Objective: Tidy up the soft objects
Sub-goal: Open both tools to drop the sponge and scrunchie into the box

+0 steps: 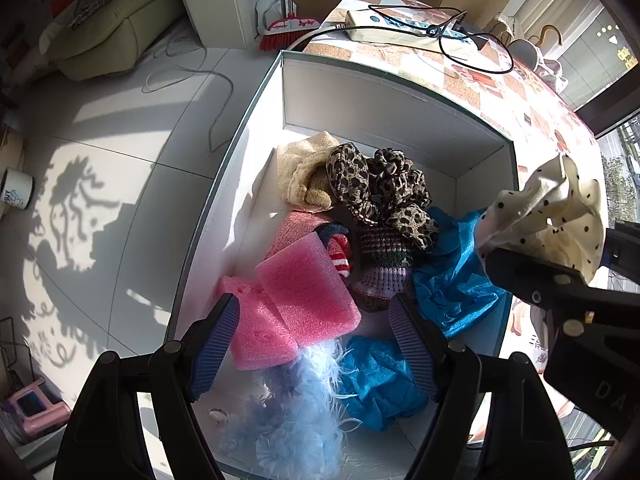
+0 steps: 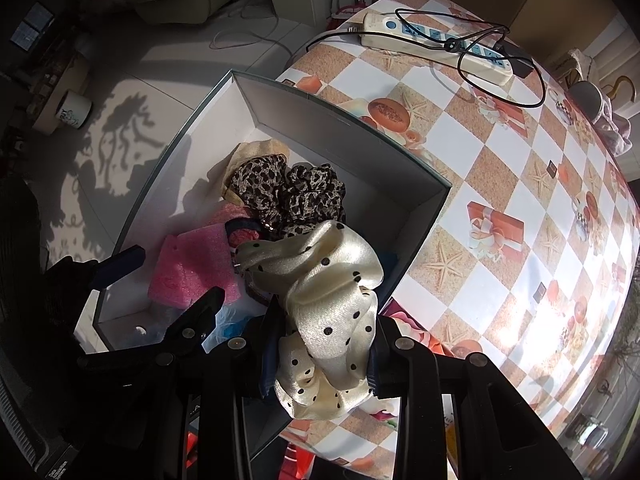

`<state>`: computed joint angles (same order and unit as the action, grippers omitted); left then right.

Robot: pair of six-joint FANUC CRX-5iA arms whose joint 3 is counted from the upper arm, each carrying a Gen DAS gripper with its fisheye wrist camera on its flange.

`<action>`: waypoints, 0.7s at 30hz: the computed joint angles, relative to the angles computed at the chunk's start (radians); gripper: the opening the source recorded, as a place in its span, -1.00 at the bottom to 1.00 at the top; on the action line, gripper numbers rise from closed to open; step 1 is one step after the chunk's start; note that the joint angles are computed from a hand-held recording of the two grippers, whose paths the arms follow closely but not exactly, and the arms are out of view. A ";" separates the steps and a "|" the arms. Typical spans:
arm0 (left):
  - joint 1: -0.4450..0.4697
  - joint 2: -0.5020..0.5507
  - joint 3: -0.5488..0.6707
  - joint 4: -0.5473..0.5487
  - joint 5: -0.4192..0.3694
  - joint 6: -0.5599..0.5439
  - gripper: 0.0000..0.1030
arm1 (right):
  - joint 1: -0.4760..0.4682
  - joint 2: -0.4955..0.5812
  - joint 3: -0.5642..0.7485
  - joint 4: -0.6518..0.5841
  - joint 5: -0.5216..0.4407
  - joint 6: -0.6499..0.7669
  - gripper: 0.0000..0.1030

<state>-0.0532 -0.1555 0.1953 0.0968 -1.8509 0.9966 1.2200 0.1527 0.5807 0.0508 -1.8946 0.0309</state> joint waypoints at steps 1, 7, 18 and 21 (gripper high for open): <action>-0.003 0.013 0.010 -0.005 -0.023 0.007 0.56 | -0.001 0.001 0.002 -0.003 -0.003 0.001 0.00; -0.049 0.052 0.043 -0.093 -0.095 0.063 0.57 | 0.004 0.005 0.014 0.003 -0.016 -0.005 0.54; -0.014 0.032 0.056 -0.085 -0.094 0.069 0.57 | 0.042 0.008 0.049 0.032 -0.052 -0.051 0.72; -0.006 0.027 0.053 -0.084 -0.097 0.063 0.57 | 0.063 0.016 0.071 0.059 -0.065 -0.057 0.72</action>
<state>-0.0592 -0.1289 0.2486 0.0125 -1.9483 1.0597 1.2826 0.1683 0.6515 0.1101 -1.9600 -0.0258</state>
